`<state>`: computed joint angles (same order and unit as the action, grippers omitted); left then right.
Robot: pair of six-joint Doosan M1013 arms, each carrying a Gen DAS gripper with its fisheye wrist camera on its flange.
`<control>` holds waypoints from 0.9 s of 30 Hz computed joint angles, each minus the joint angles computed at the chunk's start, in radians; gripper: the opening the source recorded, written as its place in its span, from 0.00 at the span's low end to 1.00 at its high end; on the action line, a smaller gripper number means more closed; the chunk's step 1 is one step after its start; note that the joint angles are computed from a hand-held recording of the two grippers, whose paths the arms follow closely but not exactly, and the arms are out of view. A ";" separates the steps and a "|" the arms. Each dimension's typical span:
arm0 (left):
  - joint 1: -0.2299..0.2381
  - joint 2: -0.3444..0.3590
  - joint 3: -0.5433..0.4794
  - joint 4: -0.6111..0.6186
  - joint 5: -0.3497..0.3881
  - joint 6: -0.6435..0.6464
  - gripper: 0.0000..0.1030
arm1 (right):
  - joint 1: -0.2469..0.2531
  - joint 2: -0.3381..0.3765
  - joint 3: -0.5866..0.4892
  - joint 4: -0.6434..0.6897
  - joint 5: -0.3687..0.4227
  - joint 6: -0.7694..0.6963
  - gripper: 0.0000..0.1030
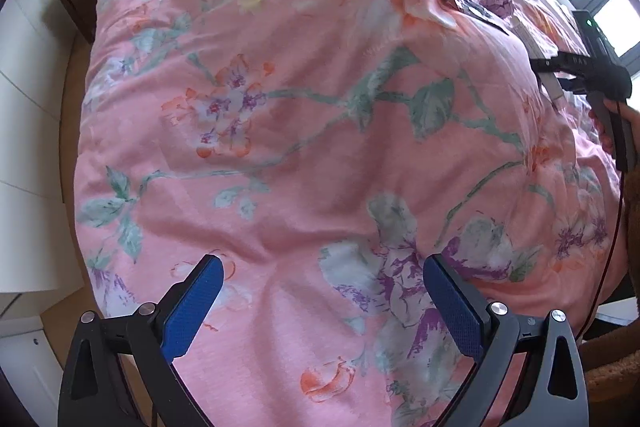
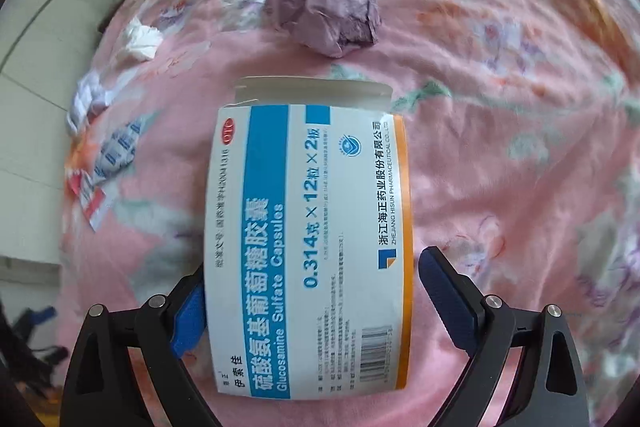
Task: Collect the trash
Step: 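Move the right gripper to the bed and grasp the glucosamine box, then grasp the red-white ointment tube with the left gripper while the right gripper holds the box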
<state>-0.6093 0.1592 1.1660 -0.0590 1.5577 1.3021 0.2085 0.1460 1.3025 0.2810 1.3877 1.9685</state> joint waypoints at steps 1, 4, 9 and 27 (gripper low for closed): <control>-0.001 0.001 -0.001 -0.002 0.000 0.004 0.97 | -0.006 0.001 0.003 0.018 0.001 0.009 0.91; -0.006 0.010 -0.010 -0.002 0.000 0.019 0.97 | 0.005 0.006 -0.008 -0.014 0.025 0.030 0.79; -0.006 0.039 -0.052 -0.008 -0.017 0.030 0.97 | 0.014 -0.022 -0.006 -0.003 -0.026 0.084 0.79; -0.040 0.322 -0.492 -0.107 -0.125 0.434 0.97 | 0.118 -0.160 0.037 0.061 -0.165 0.235 0.79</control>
<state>-0.6496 0.4809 0.6740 -0.1663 1.4324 1.7357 0.3263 -0.0138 1.3397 0.3422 1.2228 2.2032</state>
